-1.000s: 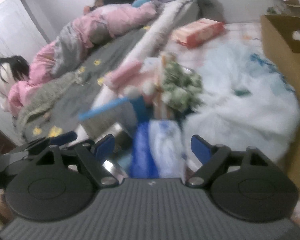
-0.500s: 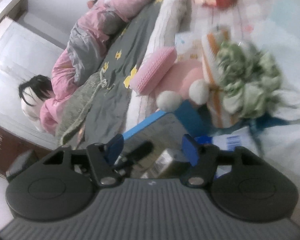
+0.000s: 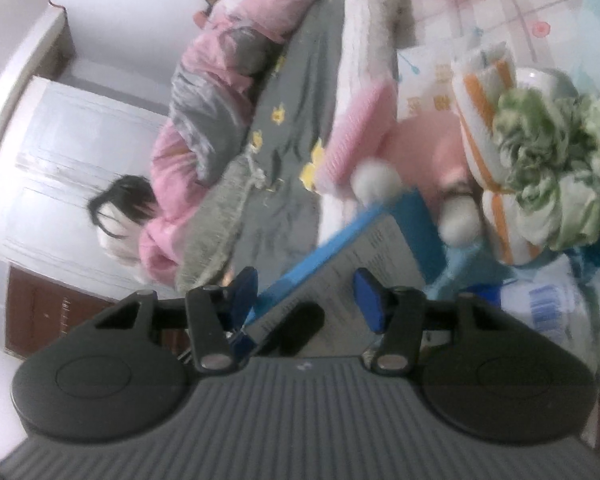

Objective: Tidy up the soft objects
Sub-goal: 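Close the right gripper on the blue bandage box and lift it, then carry the blue bandage box with the right gripper over the cardboard box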

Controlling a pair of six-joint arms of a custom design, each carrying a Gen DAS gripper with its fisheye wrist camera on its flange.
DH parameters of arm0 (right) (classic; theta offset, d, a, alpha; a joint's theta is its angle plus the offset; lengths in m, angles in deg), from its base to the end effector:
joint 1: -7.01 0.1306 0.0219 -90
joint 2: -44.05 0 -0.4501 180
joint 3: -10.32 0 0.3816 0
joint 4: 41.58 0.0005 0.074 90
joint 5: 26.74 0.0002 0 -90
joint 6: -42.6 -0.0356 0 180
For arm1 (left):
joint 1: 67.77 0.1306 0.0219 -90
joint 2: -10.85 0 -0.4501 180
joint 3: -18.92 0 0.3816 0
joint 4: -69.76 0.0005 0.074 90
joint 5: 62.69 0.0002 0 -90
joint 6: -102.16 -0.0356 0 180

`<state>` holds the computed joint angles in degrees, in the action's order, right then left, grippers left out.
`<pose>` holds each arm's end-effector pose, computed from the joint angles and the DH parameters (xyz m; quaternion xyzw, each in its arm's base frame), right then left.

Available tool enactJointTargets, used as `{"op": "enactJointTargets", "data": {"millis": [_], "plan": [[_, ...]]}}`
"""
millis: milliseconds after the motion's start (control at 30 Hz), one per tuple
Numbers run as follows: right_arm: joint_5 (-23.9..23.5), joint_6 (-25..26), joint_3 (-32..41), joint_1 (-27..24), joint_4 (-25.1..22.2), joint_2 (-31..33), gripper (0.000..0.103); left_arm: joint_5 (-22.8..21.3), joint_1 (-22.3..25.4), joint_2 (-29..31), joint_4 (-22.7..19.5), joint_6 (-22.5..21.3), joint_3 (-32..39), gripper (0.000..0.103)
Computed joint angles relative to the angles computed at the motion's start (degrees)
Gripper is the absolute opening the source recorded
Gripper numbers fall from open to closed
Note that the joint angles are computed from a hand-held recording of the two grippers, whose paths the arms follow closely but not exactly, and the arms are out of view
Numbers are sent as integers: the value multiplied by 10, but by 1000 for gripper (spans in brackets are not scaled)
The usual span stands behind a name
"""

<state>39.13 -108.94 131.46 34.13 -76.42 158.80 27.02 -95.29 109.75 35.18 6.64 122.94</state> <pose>0.6016 0.3239 0.5309 0.1464 0.8342 0.4781 0.2324 0.5026 -0.2622 0.5553 0.2444 0.8284 -0.0940 0.4952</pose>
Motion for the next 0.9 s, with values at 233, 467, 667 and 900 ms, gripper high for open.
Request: {"op": "enactJointTargets", "data": {"millis": [233,467,667,900], "plan": [[0,-12,-109,-20,31,-83,52,-53,-71,-29,87,-122,-77,22],[38,-14,-210,-28,9,-150,51,-121,-137,-37,217,-281,-175,30],[87,55,-200,-22,-72,-154,46,-82,-146,-30,212,-286,-182,42],[88,102,-172,-19,-137,-127,37,24,-112,-38,89,-192,-145,58]]}}
